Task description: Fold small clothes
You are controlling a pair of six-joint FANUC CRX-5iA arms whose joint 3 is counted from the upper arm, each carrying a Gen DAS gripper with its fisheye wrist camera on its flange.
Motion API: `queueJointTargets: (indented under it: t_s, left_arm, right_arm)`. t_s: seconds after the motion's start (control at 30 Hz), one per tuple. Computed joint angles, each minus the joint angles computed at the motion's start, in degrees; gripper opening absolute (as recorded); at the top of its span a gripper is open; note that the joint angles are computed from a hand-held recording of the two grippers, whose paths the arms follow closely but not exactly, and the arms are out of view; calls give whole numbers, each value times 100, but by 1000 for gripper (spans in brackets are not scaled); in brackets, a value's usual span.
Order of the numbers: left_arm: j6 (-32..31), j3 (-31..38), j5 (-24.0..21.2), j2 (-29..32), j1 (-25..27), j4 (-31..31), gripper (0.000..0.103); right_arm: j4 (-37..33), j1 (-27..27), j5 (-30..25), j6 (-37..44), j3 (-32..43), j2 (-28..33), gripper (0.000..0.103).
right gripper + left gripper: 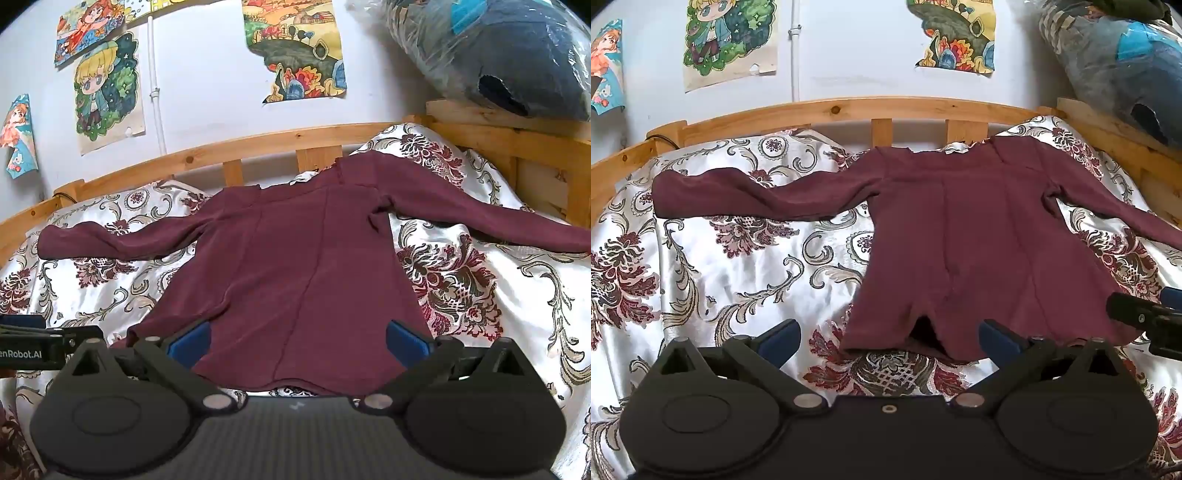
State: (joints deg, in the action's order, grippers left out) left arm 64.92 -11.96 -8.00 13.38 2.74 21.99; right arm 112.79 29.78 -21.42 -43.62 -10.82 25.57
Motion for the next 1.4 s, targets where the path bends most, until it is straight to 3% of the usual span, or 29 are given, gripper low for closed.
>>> queueJointTargets:
  t_s: [1.4]
  left_arm:
    - [220, 76, -65, 11, 3, -230, 102]
  right_arm:
    - [30, -31, 47, -22, -8, -5, 103]
